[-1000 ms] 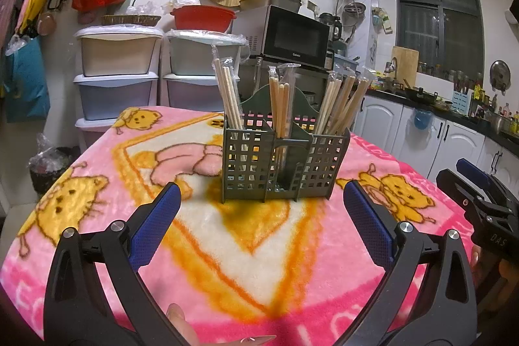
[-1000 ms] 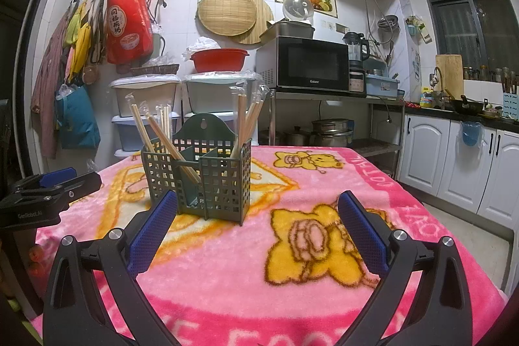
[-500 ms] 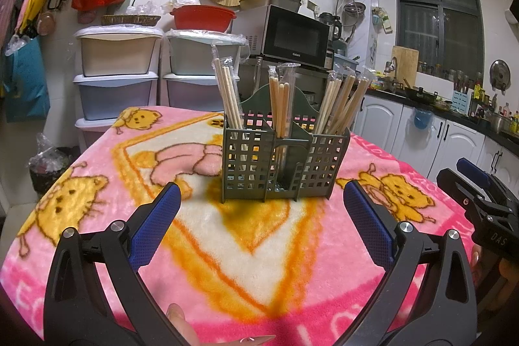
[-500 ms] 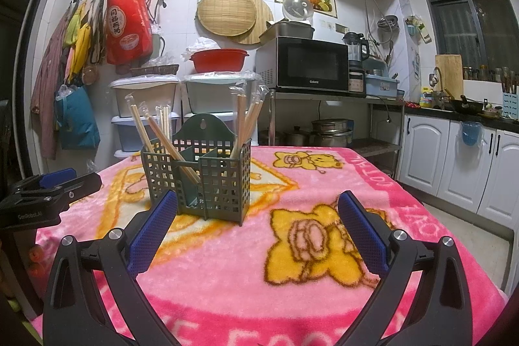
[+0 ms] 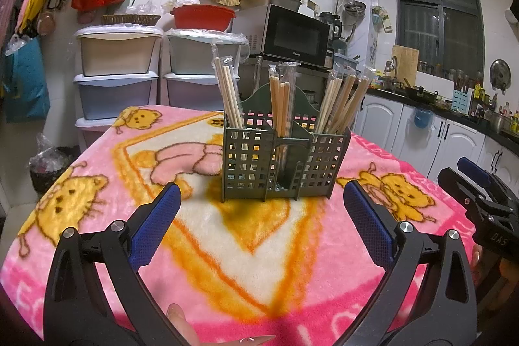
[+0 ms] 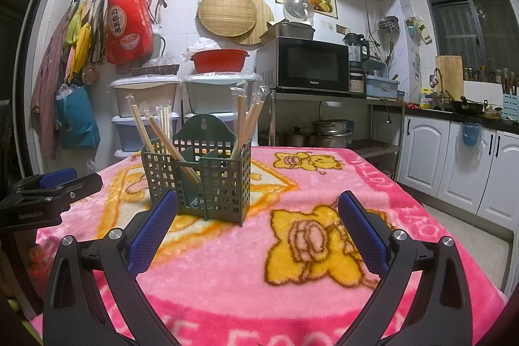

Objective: Organize utensils

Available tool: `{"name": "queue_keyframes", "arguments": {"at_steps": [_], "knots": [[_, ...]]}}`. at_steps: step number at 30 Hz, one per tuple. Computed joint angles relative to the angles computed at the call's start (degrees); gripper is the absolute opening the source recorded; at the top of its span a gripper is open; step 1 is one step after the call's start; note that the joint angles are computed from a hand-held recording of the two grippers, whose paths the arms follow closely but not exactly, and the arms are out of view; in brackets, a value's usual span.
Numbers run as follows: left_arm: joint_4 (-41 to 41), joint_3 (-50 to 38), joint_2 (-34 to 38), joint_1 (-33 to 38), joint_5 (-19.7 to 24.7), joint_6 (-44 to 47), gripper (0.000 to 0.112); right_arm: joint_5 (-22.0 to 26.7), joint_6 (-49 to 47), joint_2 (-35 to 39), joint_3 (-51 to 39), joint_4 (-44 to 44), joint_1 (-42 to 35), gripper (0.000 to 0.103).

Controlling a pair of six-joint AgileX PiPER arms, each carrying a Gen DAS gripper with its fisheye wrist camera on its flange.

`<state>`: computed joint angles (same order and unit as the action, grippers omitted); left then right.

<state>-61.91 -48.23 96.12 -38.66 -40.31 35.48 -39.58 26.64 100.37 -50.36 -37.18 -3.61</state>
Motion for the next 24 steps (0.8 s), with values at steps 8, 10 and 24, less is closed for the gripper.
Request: {"name": "queue_keyframes", "arguments": {"at_steps": [8,10,24], "knots": [[0.0,0.0,-0.1,0.0,0.4,0.0,0.092,0.6,-1.7,-0.1,-0.1,2.0,0.5,0.096],[0.5,0.0,0.3,0.1,0.6,-0.4,0.092,1.6,-1.6,-0.2,-0.5,2.3,0.6,0.096],[-29.8,-6.4,-2.5,11.0,10.4,29.6,0.092,26.2,28.3,4.8,-20.2,-24.2,-1.2,0.096]]}}
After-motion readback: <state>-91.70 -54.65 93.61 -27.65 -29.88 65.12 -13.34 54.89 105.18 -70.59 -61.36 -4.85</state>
